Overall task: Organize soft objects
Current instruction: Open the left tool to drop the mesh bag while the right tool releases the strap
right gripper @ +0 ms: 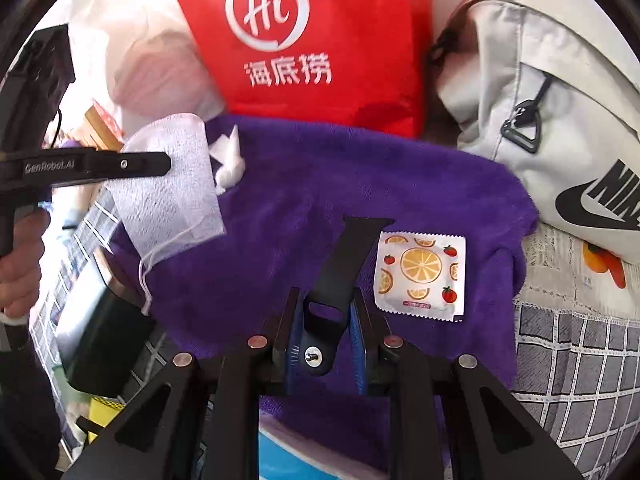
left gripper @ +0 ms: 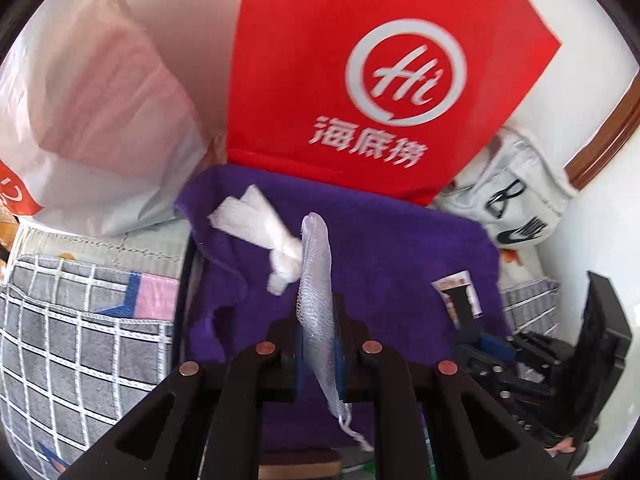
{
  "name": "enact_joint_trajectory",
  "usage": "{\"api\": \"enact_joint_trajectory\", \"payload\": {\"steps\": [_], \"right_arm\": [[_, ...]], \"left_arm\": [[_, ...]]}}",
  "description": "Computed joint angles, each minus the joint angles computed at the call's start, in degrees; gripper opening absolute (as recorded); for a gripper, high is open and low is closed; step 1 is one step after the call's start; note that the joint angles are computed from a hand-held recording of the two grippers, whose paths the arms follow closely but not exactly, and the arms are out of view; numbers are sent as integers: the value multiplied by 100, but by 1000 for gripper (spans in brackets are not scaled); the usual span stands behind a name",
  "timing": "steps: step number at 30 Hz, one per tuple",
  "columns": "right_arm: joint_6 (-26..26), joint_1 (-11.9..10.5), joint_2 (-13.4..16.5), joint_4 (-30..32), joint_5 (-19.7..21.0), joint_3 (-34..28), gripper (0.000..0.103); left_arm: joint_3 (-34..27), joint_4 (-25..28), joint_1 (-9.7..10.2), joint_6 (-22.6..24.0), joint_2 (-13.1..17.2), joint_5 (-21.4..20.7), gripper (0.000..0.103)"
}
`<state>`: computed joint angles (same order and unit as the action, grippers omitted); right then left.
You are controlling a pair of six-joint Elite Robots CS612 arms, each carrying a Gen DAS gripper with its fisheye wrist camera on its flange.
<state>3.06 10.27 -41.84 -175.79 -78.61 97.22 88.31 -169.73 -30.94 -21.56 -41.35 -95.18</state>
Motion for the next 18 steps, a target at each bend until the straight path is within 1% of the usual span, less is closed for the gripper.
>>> {"api": "enact_joint_trajectory", "payload": {"steps": [2,6,9,11,12,13,14,15,16,18], "right_arm": [[-114,2,-1,208,37,-46,22],[-195,6,9,381,-27,-114,23],[-128,-2,5,493,-111,-136,23],[-161,-10,-4,571,-144,-141,24],[-175,-6,-12,574,-198,-132,26],[-187,-4,-24,581,-247,-119,35],[-176,0,-41,597,-300,-108,40],[-151,3,-63,555,-352,-79,49],[-127,4,-83,490,-391,-49,53],[-44,11,-140,398,-467,25,58]], "left_arm": [[-38,174,-10,60,20,174,12],[-156,448,48,108,100,-49,12],[-195,642,35,211,117,-7,12],[-200,789,31,256,104,4,14],[-201,863,31,252,94,18,16],[-187,884,31,240,82,31,22],[-186,923,10,221,80,76,26],[-159,963,2,224,53,123,38],[-98,922,-11,215,12,196,47],[41,786,-18,198,-77,267,54]]}}
